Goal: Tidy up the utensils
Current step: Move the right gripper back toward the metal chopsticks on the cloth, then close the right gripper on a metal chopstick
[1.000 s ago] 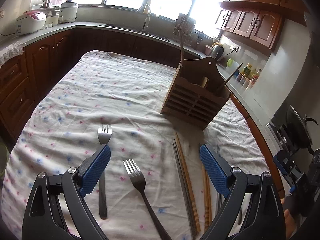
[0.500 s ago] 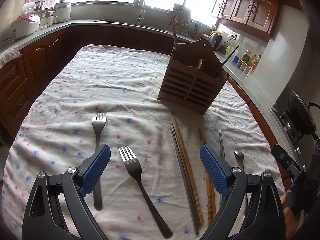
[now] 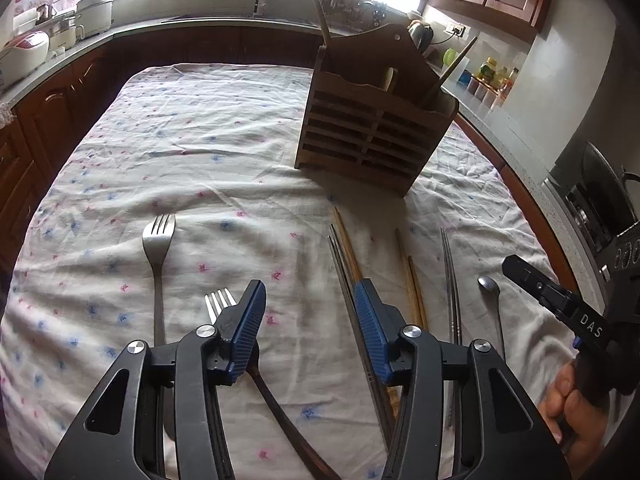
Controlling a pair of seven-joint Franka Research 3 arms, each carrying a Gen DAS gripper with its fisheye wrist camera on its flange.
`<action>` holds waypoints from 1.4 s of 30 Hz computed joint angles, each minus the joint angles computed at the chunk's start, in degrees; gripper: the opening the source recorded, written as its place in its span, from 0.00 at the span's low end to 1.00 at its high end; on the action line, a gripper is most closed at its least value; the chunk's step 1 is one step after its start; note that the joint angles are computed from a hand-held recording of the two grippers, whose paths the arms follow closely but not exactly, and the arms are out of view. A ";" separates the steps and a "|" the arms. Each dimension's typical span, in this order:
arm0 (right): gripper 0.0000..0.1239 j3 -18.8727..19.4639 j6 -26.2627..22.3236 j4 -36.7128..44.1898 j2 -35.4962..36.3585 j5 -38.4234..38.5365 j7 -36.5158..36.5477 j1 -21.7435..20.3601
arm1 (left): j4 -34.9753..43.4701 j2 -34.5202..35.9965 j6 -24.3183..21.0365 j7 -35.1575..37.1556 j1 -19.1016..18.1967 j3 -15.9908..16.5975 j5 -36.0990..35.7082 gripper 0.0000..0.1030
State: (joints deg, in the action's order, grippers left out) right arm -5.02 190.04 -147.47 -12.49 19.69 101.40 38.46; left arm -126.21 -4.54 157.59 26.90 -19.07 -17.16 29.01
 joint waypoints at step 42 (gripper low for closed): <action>0.13 -6.96 -20.06 19.40 15.90 -6.84 0.43 2.01 | 14.89 14.72 -9.96 21.97 -2.36 1.52 -11.02 0.16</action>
State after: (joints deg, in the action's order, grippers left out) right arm -11.98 169.97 -128.07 3.42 12.85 101.83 40.47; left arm -111.33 10.18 147.63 48.87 -21.43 -15.64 17.99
